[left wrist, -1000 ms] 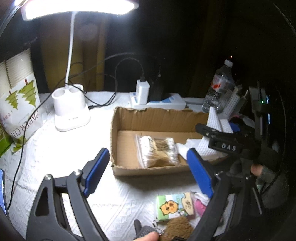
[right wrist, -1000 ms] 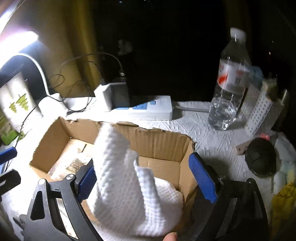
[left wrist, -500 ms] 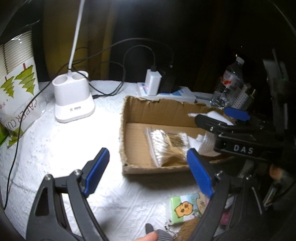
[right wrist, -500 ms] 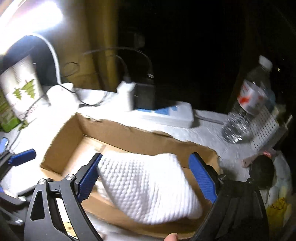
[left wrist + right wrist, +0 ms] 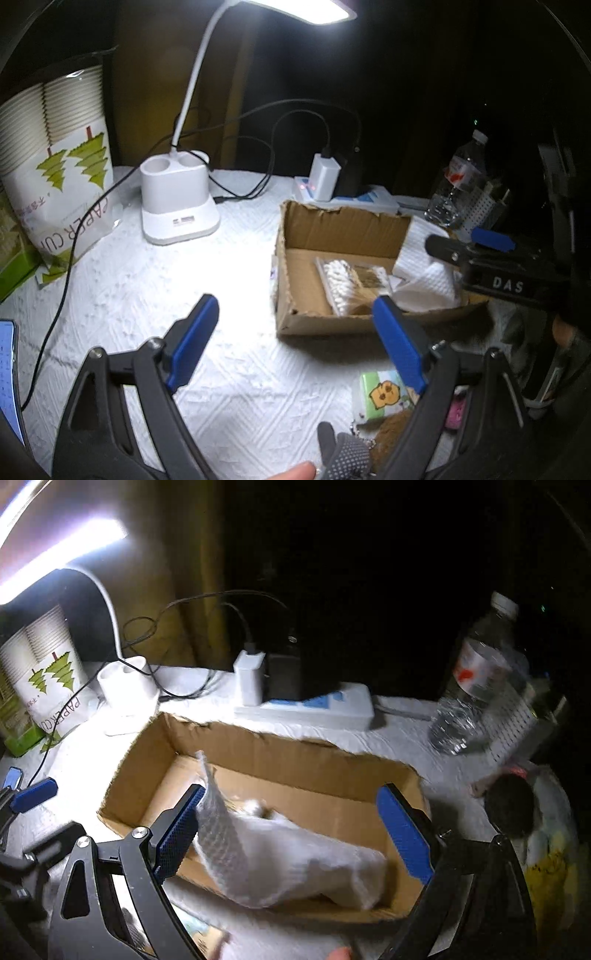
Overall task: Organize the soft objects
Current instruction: 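Open the left tool to drop the swab bag while the right tool lowers the towel, then release the white towel into the box with the right tool and withdraw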
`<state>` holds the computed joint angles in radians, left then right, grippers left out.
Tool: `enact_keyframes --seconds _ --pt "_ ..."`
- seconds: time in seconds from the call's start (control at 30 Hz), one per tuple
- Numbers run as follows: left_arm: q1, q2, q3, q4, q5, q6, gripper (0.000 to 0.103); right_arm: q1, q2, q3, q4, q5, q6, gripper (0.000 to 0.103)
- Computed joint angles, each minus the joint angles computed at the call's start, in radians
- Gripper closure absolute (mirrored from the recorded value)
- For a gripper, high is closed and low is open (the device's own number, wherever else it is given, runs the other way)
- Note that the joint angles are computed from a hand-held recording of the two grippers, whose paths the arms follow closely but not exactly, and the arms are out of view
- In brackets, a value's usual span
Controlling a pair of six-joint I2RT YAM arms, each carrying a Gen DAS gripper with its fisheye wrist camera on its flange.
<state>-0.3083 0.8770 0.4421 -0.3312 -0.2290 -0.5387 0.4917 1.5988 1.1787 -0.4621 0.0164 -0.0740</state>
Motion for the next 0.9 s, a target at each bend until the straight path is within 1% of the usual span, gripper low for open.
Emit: enact_keyframes --seconds 0.13,0.37,0.5,0.63,0.7,0.83,0.87,0.9 --pt "-0.065 0.008 0.01 -0.013 -0.045 -0.033 0.016 -0.062 -0.028 -0.065 0.019 0.019 -0.036 0.008" --pt "-0.164 0.104 0.066 -0.009 -0.108 -0.075 0.016 -0.239 -0.036 -0.15 0.063 -0.066 -0.1 0.008" --pt "-0.199 0.152 0.093 -0.009 -0.133 -0.088 0.016 -0.306 -0.01 -0.167 0.085 -0.077 -0.116 0.008" --pt "-0.236 0.198 0.12 -0.017 -0.155 -0.104 0.016 -0.365 -0.007 -0.188 0.104 -0.14 -0.117 0.008" --pt "-0.254 0.215 0.133 -0.025 -0.167 -0.11 0.016 -0.409 -0.014 -0.192 0.093 -0.222 -0.104 0.008" --pt "-0.3 0.229 0.163 -0.051 -0.203 -0.128 0.016 -0.515 0.003 -0.147 0.006 -0.505 -0.069 0.008" --pt "-0.313 0.233 0.171 -0.057 -0.214 -0.133 0.016 -0.53 -0.002 -0.141 -0.011 -0.547 -0.06 0.008" --pt "-0.327 0.234 0.178 -0.065 -0.226 -0.139 0.016 -0.532 -0.014 -0.142 -0.014 -0.553 -0.057 0.008"
